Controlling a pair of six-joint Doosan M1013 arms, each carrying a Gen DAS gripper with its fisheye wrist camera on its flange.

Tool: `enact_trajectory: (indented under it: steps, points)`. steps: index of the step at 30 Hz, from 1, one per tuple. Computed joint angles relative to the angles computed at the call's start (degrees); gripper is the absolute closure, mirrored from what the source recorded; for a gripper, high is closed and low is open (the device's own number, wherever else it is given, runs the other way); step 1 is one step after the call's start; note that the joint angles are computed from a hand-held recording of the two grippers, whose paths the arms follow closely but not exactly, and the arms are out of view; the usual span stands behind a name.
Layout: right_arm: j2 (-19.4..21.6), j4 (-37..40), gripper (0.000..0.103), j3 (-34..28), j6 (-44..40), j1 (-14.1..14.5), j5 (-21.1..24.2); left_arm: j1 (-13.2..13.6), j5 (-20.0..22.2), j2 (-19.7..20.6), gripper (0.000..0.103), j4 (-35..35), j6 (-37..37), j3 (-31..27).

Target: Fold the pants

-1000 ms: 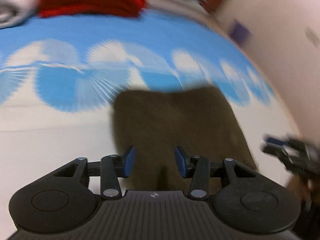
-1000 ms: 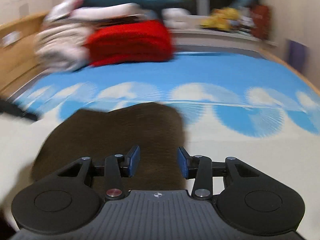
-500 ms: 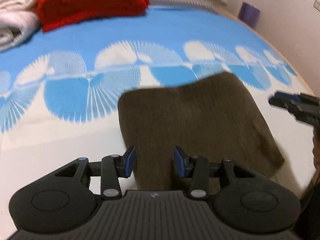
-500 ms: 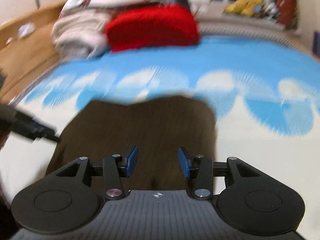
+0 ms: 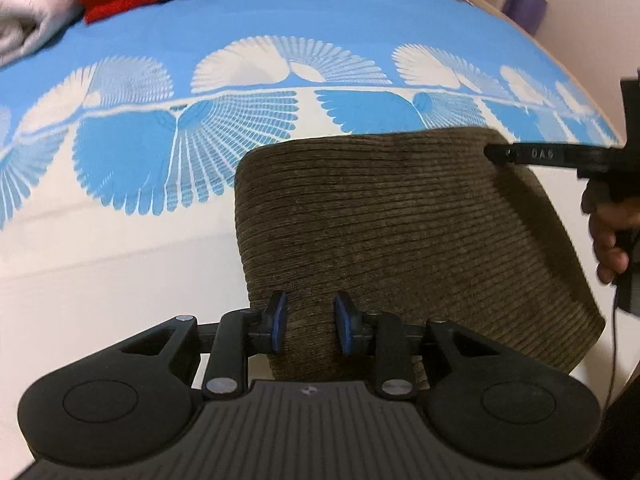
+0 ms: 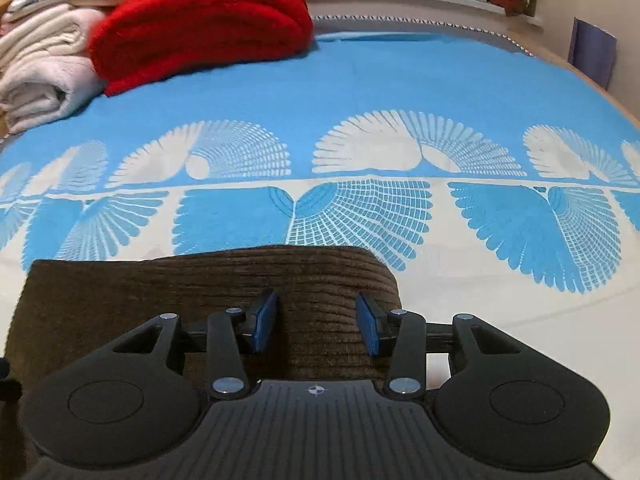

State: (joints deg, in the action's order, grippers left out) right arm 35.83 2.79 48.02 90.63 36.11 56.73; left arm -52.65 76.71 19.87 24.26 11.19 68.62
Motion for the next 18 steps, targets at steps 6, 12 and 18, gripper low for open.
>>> enact_trajectory:
  steps: [6, 12, 18]
  points:
    - [1.03, -2.76, 0.058, -1.6, 4.2, 0.73, 1.38, -1.3, 3.15, 0.91, 0.072, 3.1, -0.12, -2.31]
    - [-4.2, -1.91, 0.058, 4.41, 3.97, 0.27, -6.81, -1.89, -0.72, -0.77, 0.073, 8.85, -8.0, -0.31]
    - [-7.39, 3.86, 0.057, 7.61, -3.59, -1.08, -2.87, -1.19, 7.79, 3.32, 0.073, 3.77, -3.82, -5.83]
